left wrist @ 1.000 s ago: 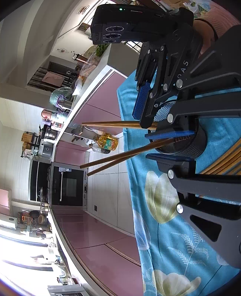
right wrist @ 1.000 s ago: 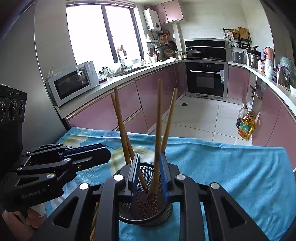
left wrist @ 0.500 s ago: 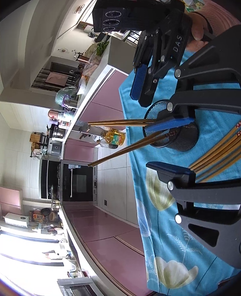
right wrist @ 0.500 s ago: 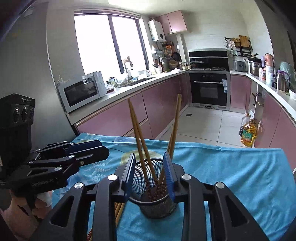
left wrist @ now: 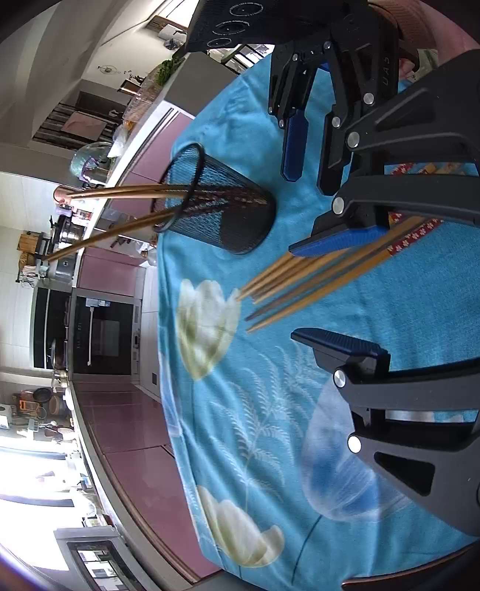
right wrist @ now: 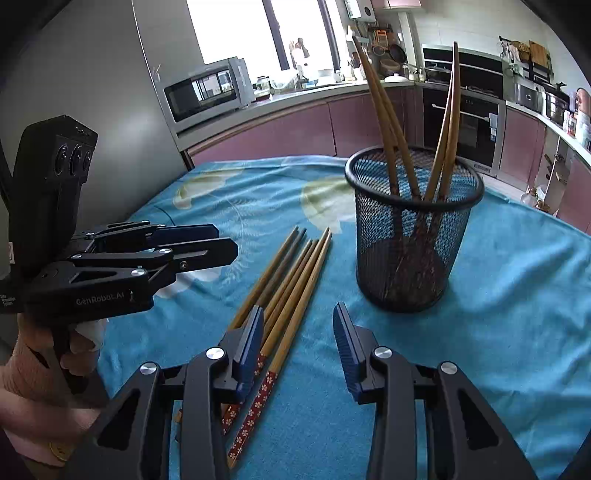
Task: Organize utensils
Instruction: 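Move both open tools back over the remaining chopsticks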
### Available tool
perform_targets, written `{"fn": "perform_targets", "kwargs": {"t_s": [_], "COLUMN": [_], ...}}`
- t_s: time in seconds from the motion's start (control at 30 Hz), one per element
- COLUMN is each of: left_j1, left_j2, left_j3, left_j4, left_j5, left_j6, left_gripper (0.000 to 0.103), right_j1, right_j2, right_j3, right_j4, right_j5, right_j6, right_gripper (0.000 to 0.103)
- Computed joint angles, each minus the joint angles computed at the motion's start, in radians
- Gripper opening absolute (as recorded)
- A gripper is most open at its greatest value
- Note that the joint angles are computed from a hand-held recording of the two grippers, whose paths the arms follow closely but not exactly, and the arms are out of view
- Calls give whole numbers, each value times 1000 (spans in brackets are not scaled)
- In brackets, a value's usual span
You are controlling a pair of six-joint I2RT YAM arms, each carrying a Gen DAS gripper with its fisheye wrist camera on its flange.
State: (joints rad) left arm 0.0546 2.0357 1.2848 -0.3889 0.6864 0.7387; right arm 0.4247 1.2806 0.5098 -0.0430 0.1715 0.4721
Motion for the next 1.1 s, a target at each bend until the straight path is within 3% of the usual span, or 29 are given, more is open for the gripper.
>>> {"fn": "perform_targets", "kwargs": {"t_s": [0.6, 1.1], "left_j1": [-16, -7], "left_j2": [7, 31], "left_j3": [-95, -67], "left_j4": [34, -7], "left_j5": [-68, -69], "left_j6": [69, 111], "left_gripper": [39, 32], "right_j1": [61, 49], "right_j2": [97, 82], "right_j3": [16, 9], "right_j4": [-7, -24], "right_j5": [58, 62], "right_j6": [70, 64], "right_gripper": [36, 31]}}
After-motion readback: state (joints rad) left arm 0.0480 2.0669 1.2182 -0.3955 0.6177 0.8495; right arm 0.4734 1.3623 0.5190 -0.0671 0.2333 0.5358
